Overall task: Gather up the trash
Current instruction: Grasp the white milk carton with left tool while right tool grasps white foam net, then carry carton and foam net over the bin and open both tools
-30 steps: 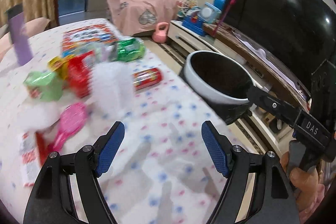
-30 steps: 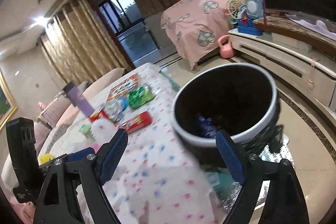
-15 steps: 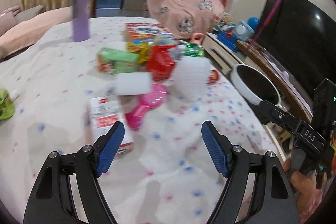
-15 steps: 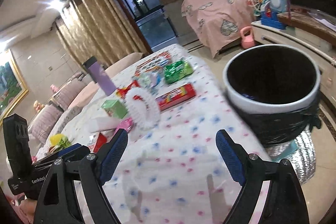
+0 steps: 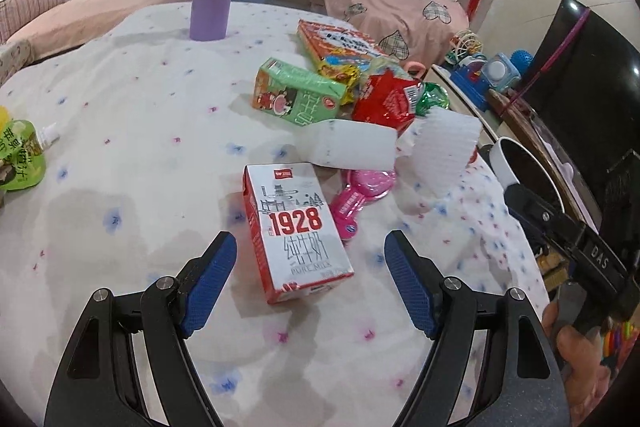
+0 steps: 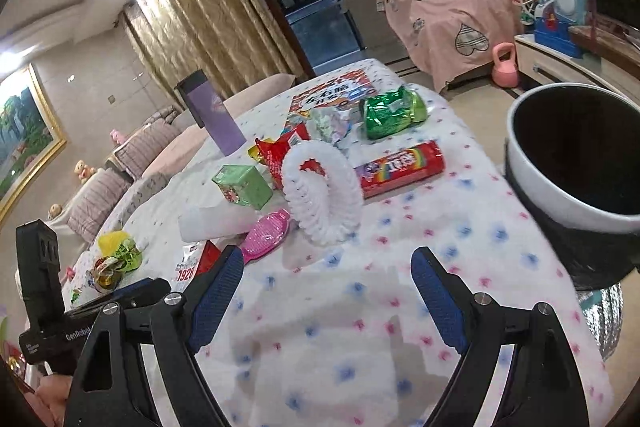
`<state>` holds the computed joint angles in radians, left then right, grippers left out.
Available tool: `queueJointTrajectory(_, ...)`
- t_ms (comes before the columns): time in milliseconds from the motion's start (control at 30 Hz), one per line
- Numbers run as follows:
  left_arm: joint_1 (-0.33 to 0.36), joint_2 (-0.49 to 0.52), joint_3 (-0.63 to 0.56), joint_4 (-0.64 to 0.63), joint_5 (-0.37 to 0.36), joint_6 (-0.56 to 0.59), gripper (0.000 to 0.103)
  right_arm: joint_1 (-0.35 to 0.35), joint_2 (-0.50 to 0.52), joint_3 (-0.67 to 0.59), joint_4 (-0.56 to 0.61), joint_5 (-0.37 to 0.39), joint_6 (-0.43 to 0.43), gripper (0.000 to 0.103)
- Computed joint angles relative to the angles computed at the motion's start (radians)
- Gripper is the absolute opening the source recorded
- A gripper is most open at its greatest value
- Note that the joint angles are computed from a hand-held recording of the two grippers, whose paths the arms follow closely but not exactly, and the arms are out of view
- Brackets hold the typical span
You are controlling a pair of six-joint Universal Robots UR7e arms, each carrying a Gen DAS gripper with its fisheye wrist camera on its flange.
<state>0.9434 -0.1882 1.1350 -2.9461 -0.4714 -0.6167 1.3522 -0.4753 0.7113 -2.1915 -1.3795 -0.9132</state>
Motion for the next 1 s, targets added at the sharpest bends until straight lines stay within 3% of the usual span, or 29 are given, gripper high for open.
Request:
queueJointTrajectory(300,0.044,-0.014,-0.017,0.073,-0.045,-0.061,0.078,0.048,0.187,-0.290,0.103,-0.074,-0.031,0.087)
queueJointTrajectory(333,0.045,-0.014,-0.016,0.066,-0.048,-0.053,0.073,0.051,0.211,-0.331,0.122,-0.079,-0.033,0.086)
queueJointTrajectory(367,0.046,-0.012,-0.016,0.053,-0.055,-0.035,0.067,0.054,0.232,-0.365,0.138,-0.083,-0.038,0.084)
queueJointTrajectory(433,0.050,-0.013,-0.010,0.013,-0.088,0.002,0.054,0.062,0.262,-0.410,0.151,-0.104,-0.060,0.065)
queueJointTrajectory(467,0.044,-0.008,-0.014,0.013,-0.072,0.012,0.053,0.064,0.264,-0.411,0.146,-0.116,-0.065,0.039)
queueJointTrajectory(500,0.040,-0.004,-0.020,0.018,-0.061,0.023,0.050,0.065,0.256,-0.391,0.132,-0.125,-0.071,0.027)
queueJointTrajectory(600,0.032,-0.001,-0.019,0.010,-0.060,0.042,0.048,0.058,0.195,-0.283,0.085,-0.103,-0.080,0.021)
queueJointTrajectory(733,0.016,-0.006,-0.003,-0.015,-0.059,0.056,0.046,0.042,0.113,-0.158,0.046,-0.063,-0.074,0.021)
queueJointTrajectory(1000,-0.027,0.016,-0.017,-0.070,-0.076,0.140,0.045,0.009,0.006,-0.029,0.010,-0.019,-0.048,0.021)
